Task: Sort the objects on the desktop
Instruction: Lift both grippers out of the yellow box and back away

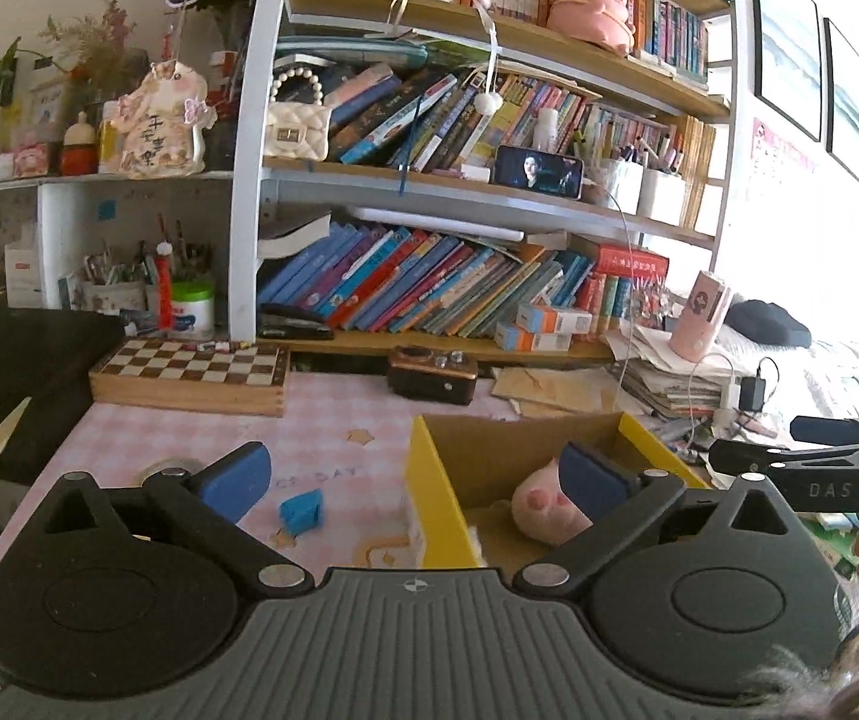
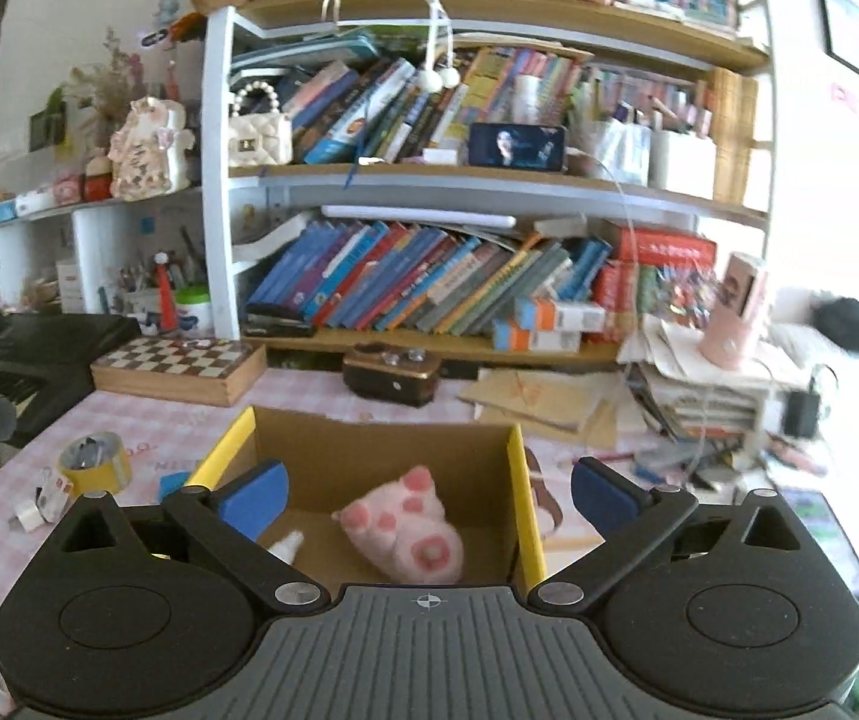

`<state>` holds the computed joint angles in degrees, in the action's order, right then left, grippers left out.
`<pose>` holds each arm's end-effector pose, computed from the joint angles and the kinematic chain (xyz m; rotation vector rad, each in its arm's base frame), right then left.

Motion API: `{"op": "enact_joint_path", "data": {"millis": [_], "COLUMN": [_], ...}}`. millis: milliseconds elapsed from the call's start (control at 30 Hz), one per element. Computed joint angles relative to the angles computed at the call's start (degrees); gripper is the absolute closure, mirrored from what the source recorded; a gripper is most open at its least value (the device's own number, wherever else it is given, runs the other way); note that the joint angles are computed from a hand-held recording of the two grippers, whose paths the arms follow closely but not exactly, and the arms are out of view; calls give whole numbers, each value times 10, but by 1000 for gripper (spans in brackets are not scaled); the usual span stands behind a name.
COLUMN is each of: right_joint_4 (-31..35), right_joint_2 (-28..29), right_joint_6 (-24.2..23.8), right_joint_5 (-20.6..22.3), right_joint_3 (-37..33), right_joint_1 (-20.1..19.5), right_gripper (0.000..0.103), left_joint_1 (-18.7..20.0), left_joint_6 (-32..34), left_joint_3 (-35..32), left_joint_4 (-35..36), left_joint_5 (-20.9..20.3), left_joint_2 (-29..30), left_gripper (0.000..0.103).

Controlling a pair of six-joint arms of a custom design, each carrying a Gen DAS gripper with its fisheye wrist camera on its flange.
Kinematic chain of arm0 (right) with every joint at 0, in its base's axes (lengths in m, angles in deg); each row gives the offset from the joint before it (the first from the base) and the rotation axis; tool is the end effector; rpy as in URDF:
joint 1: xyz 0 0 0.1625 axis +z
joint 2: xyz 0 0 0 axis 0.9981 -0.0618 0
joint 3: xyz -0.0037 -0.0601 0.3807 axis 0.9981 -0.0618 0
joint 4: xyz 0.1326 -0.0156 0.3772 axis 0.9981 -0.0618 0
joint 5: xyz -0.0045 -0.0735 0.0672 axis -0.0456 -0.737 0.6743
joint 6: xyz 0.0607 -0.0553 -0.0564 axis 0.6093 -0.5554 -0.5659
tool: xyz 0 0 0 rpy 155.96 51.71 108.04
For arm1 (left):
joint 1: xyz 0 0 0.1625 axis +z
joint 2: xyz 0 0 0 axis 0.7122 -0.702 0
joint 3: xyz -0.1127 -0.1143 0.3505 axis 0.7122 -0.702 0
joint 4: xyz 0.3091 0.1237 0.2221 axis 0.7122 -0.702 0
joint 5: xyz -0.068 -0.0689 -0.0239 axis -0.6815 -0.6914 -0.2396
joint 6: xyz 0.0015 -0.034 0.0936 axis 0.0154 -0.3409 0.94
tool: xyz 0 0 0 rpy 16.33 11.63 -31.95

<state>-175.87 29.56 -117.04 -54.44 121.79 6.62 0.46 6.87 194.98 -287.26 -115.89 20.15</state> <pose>0.1375 -0.5358 0.1832 0.7179 -2.0950 1.2662 -0.1984 -0.5048 0.1300 0.6018 2.1484 -1.4105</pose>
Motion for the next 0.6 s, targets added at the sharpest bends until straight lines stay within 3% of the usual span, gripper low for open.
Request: {"op": "enact_joint_path", "data": {"millis": [267, 600], "right_joint_4": [-92, -167], "right_joint_2": [34, 88], "right_joint_6": [65, 96], "right_joint_5": [-67, -121], "right_joint_3": [48, 84], "right_joint_1": [28, 62], "right_gripper": [1, 1], "left_joint_1": [-2, -8], "left_joint_6": [-52, -76], "left_joint_3": [86, 171], "left_joint_4": [7, -6], "left_joint_5": [1, 6], "left_joint_2": [-53, -92], "left_gripper": [0, 0]}}
